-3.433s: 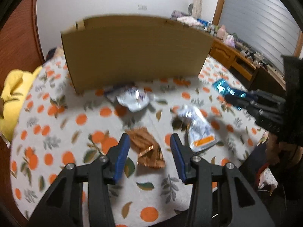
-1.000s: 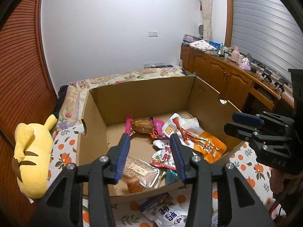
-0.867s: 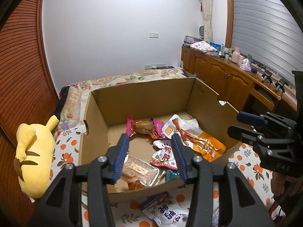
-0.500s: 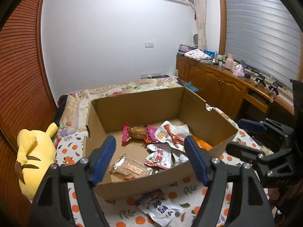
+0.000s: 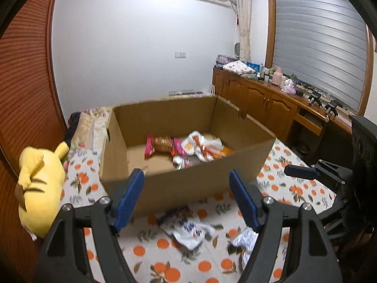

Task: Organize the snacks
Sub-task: 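Move both open tools back toward the white packets left on the bedspread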

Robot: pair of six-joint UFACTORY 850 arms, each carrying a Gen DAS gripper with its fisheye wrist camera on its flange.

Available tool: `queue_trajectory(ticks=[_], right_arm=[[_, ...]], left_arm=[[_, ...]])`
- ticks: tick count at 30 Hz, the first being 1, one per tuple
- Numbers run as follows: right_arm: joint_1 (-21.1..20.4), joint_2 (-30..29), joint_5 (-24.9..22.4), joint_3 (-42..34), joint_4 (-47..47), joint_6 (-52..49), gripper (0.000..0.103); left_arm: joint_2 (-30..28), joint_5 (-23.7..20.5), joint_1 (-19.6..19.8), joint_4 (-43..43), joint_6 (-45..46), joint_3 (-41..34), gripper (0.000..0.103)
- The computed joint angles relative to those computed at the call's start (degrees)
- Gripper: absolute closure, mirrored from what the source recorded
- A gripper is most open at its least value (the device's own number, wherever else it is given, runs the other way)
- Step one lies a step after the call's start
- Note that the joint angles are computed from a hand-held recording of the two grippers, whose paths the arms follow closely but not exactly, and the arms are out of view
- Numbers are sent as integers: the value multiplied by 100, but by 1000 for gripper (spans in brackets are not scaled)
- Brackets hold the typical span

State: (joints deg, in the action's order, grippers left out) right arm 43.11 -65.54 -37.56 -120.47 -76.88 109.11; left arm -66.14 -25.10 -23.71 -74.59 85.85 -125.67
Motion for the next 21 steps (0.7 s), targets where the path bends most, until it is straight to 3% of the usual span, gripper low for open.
queue_trajectory(ticks=[7, 21], right_arm=[[31, -306, 323, -147, 643, -480, 20], [-31, -942, 716, -898, 2136, -1697, 22]], left_arm=[[-45, 67, 19, 118, -202, 409, 28], [-292, 88, 24, 463, -838, 425, 28]])
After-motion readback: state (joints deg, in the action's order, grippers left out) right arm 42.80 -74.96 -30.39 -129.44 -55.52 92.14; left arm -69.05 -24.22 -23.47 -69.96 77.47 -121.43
